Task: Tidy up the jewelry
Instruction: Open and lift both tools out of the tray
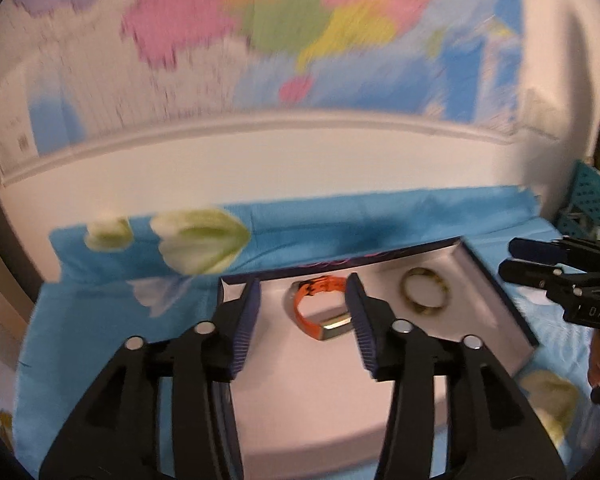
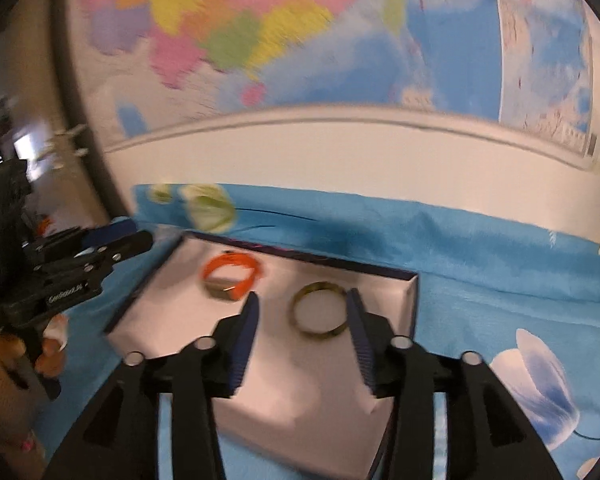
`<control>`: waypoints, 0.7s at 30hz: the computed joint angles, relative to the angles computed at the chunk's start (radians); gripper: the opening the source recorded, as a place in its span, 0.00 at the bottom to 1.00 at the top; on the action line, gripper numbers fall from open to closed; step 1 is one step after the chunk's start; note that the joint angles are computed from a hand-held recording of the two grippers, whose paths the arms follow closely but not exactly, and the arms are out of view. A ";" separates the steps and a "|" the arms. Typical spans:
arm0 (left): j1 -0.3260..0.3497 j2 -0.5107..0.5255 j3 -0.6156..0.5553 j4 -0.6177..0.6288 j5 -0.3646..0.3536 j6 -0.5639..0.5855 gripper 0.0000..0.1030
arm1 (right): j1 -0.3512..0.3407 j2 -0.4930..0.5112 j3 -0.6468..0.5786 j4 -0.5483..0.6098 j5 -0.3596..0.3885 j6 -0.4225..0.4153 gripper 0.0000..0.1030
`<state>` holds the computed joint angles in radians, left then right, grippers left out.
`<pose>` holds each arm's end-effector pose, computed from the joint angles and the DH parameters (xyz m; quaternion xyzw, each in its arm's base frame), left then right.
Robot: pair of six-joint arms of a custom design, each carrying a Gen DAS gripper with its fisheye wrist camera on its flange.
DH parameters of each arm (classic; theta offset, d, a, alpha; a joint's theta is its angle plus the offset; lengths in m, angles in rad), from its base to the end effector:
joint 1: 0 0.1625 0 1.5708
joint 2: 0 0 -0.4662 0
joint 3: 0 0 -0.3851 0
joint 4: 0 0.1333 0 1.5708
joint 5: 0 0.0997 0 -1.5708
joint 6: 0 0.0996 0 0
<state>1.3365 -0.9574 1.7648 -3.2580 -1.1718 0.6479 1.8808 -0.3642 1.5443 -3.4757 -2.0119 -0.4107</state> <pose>0.0120 -0.6905 0.2838 0.3023 0.8380 -0.3717 0.2612 0.3051 -0.6548 -0.0288 0.2491 -0.8811 0.3352 0.2217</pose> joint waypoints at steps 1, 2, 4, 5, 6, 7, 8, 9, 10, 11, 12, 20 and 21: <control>-0.004 -0.031 0.051 -0.044 -0.031 0.024 0.54 | 0.005 -0.012 0.035 -0.028 0.013 -0.019 0.48; -0.006 -0.052 0.087 -0.077 -0.048 0.043 0.57 | 0.012 -0.022 0.076 -0.060 0.022 -0.043 0.48; -0.009 -0.095 0.165 -0.133 -0.081 0.072 0.63 | 0.025 -0.037 0.135 -0.091 0.029 -0.061 0.48; -0.011 -0.112 0.192 -0.144 -0.096 0.080 0.63 | 0.031 -0.045 0.169 -0.102 0.035 -0.067 0.48; -0.011 -0.133 0.231 -0.158 -0.110 0.092 0.63 | 0.035 -0.048 0.192 -0.109 0.038 -0.071 0.48; -0.011 -0.148 0.256 -0.165 -0.120 0.098 0.64 | 0.038 -0.051 0.216 -0.116 0.038 -0.075 0.48; -0.004 -0.160 0.278 -0.167 -0.137 0.105 0.68 | 0.044 -0.050 0.241 -0.127 0.031 -0.079 0.48; -0.001 -0.168 0.303 -0.182 -0.146 0.112 0.71 | 0.049 -0.048 0.262 -0.137 0.023 -0.084 0.48; -0.002 -0.186 0.344 -0.214 -0.147 0.124 0.72 | 0.053 -0.047 0.279 -0.140 0.015 -0.087 0.48; 0.000 -0.194 0.369 -0.234 -0.152 0.130 0.75 | 0.059 -0.042 0.295 -0.143 0.002 -0.088 0.48; 0.004 -0.203 0.395 -0.244 -0.159 0.130 0.76 | 0.062 -0.039 0.309 -0.139 -0.008 -0.083 0.48; 0.026 -0.209 0.505 -0.318 -0.132 0.144 0.76 | 0.051 -0.014 0.357 -0.102 -0.024 -0.032 0.47; 0.028 -0.209 0.512 -0.320 -0.130 0.142 0.76 | 0.050 -0.010 0.355 -0.102 -0.028 -0.032 0.46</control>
